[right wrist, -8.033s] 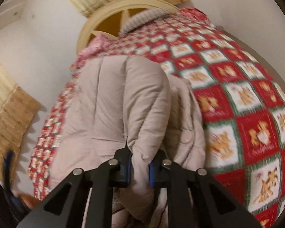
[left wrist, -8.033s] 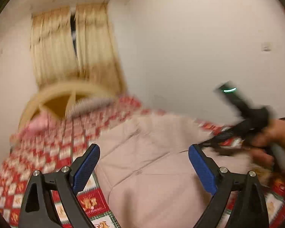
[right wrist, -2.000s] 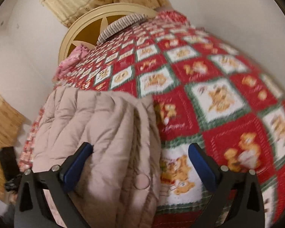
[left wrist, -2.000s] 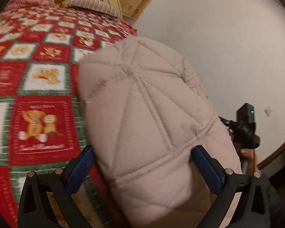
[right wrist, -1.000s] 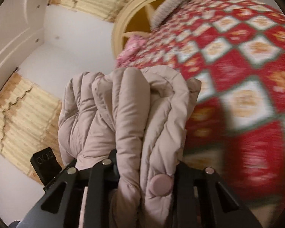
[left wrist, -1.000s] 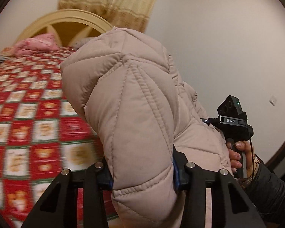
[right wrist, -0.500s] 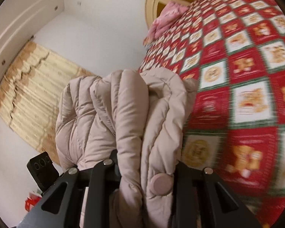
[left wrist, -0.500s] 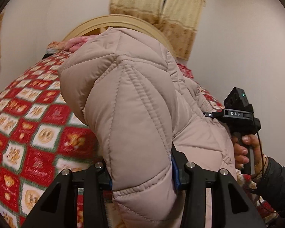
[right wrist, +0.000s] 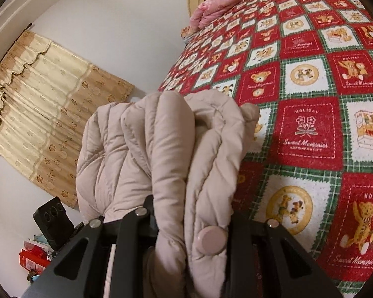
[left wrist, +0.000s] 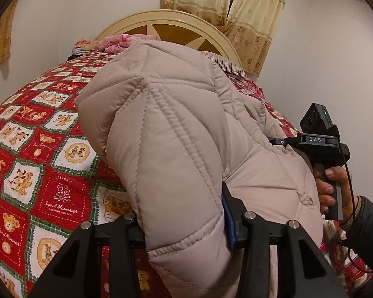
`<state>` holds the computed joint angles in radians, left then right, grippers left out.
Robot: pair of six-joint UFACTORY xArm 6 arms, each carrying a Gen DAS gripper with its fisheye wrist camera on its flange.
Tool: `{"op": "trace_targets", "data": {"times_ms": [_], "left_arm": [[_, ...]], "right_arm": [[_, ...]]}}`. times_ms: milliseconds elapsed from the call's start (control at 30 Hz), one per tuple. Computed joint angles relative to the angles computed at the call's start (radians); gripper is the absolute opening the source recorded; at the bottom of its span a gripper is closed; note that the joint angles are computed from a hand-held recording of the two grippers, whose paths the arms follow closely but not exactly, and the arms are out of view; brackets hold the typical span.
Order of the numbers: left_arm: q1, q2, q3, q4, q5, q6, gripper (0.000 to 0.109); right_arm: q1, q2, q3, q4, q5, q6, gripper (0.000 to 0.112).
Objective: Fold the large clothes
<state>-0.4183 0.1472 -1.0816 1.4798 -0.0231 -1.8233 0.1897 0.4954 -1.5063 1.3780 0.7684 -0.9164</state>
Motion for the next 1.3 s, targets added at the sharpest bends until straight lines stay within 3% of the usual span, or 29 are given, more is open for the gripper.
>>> {"op": "trace_targets", "data": {"times_ms": [133,300,667,900,1100,1200,1300], "left_arm": [[-0.015,-0.015,0.029,-0.092,0.040,0.091,0.054],[-0.025,-0.028,0.054,-0.110,0.089,0.097,0.065],[-0.033,-0.058,0.098,-0.040,0.166,-0.011,0.082],[-0.057,-0.061,0.099,0.001,0.245,-0.079,0.090],[-0.120,-0.111,0.127,-0.110,0.375,0.022,0.090],[-0.157,-0.157,0.149,-0.142,0.434,0.056,0.090],[-0.203,-0.223,0.180,-0.142,0.499,0.057,0.090]], "right_arm": [[0.011,0.024,-0.029,-0.034,-0.014,0.045,0.028],[0.021,0.028,-0.034,-0.063,-0.025,0.067,0.029],[0.089,0.024,-0.031,-0.197,-0.165,0.128,0.037],[0.099,0.051,-0.040,-0.233,-0.206,0.177,0.051],[0.140,-0.001,0.021,-0.442,-0.341,0.301,0.062],[0.164,-0.069,0.101,-0.467,-0.439,0.304,0.067],[0.197,-0.157,0.206,-0.495,-0.566,0.316,0.078]]}}
